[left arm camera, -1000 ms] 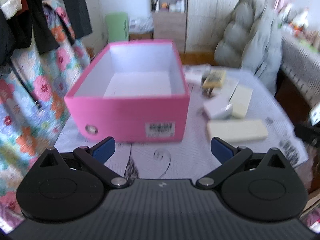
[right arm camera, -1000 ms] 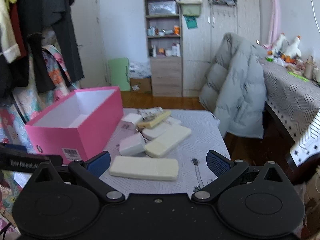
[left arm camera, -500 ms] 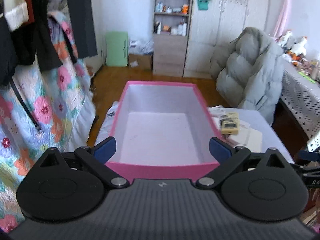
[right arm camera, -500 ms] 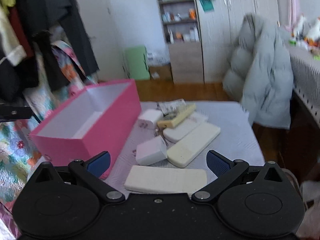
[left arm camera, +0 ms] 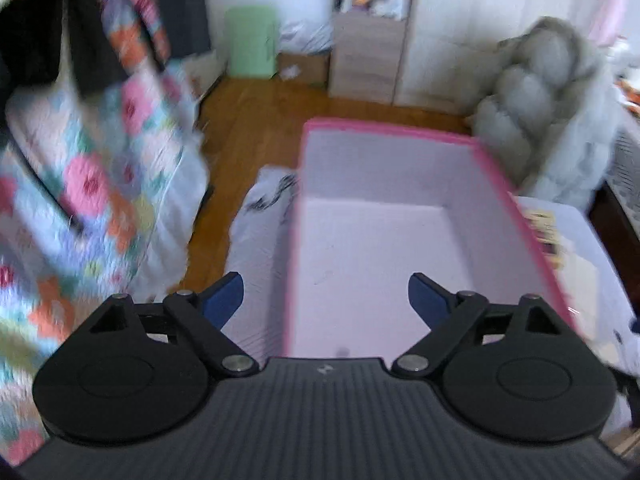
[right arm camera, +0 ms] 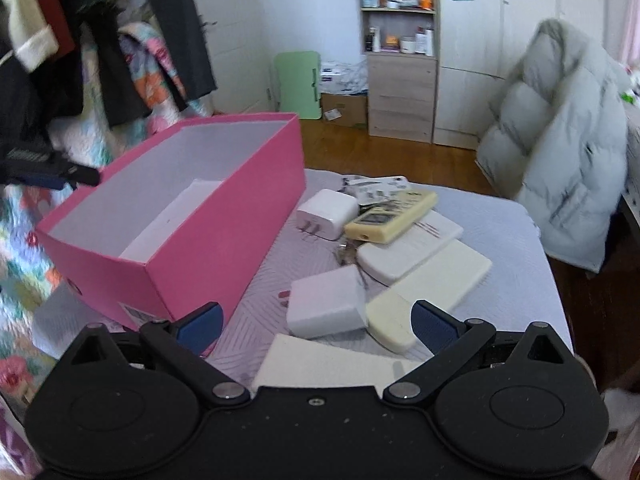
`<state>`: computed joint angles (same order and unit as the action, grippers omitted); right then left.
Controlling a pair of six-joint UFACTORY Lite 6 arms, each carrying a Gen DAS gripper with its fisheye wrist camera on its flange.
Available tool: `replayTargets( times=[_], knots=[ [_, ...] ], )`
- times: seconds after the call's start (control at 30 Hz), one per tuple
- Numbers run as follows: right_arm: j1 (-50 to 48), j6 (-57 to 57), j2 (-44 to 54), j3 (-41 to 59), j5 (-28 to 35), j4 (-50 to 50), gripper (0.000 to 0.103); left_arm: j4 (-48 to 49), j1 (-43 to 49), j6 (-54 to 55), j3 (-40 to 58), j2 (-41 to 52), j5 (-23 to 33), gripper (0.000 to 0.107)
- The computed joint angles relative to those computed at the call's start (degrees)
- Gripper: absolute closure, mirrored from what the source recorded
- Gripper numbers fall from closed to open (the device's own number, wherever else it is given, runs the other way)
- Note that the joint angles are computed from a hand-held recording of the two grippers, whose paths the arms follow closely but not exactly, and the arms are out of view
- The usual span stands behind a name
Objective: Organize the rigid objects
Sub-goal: 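Move the left tool to the pink box rim and close it on the rim, then grasp the white charger with the right tool while the left tool holds the box rim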
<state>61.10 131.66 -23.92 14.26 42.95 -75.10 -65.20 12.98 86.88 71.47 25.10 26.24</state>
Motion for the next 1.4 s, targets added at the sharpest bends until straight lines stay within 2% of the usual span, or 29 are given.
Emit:
replayTargets(
  times=[0.07, 0.17, 0.37, 0.47, 0.5, 0.6, 0.63, 0.77, 0.83, 0.9, 0.97, 1.03, 1.17, 1.2, 1.33, 1.4],
  knots=[
    [-3.02, -1.26, 4.11, 2.44, -2.12, -1.95, 0.004, 4.87, -0.53, -6.78, 5.55, 4.99, -1.48, 0.017],
    [-6.04, -2.46, 6.65, 4.42, -3.91, -4.04, 0.004, 6.17, -0.33, -8.46, 10.43, 8.70, 0.23, 0.017],
    [-10.38, -2.85, 11.01, 6.57, -7.18, -6.34, 0.004, 11.65, -3.48, -14.41, 17.42, 13.98, -2.56, 0.017],
    [-11.59, -2.60, 11.78, 6.93, -8.06, -7.37, 0.004, 15.10, -4.21, -18.73, 22.18, 17.29, -0.91, 0.018],
    [-11.93, -2.87, 11.92, 7.05, -8.36, -7.50, 0.004, 14.90, -4.29, -18.27, 22.30, 17.46, -0.74, 0.022],
    [-12.24, -3.22, 12.59, 7.46, -8.47, -7.76, 0.004, 15.41, -5.33, -17.14, 21.29, 16.97, -2.71, 0.053],
    [-12.51, -3.63, 12.62, 7.53, -8.63, -7.77, 0.004, 16.56, -5.62, -18.48, 21.74, 17.21, -3.02, 0.058],
    [-14.20, -3.99, 13.14, 7.93, -9.21, -8.86, 0.004, 19.82, -6.14, -24.24, 27.02, 19.80, -0.44, 0.065],
    [-14.94, -3.77, 12.88, 7.80, -9.49, -9.57, 0.004, 22.28, -6.96, -27.36, 29.22, 21.23, -0.85, 0.068],
    [-15.43, -3.57, 12.79, 7.70, -9.63, -10.07, 0.004, 27.90, -7.92, -34.45, 32.83, 23.74, -1.51, 0.068],
    [-15.98, -3.12, 12.90, 7.57, -9.83, -10.84, 0.004, 32.54, -8.46, -39.67, 38.18, 27.14, 0.67, 0.066],
    [-16.66, -2.73, 13.14, 7.50, -10.25, -11.67, 0.004, 37.31, -8.97, -45.14, 43.57, 30.30, 3.21, 0.059],
    [-17.43, -1.50, 13.74, 7.56, -10.14, -13.09, 0.004, 37.64, -9.96, -45.53, 40.39, 28.50, -0.74, 0.059],
    [-17.55, -1.35, 13.92, 7.62, -10.07, -13.34, 0.004, 36.66, -10.08, -44.23, 39.35, 27.96, -1.40, 0.061],
    [-17.11, -0.76, 14.47, 7.31, -9.15, -14.45, 0.004, 33.55, -10.08, -39.74, 35.62, 26.29, -2.94, 0.094],
    [-16.98, -0.14, 14.39, 6.92, -9.41, -15.56, 0.004, 30.90, -9.66, -36.48, 32.84, 24.67, -4.06, 0.096]
  ],
)
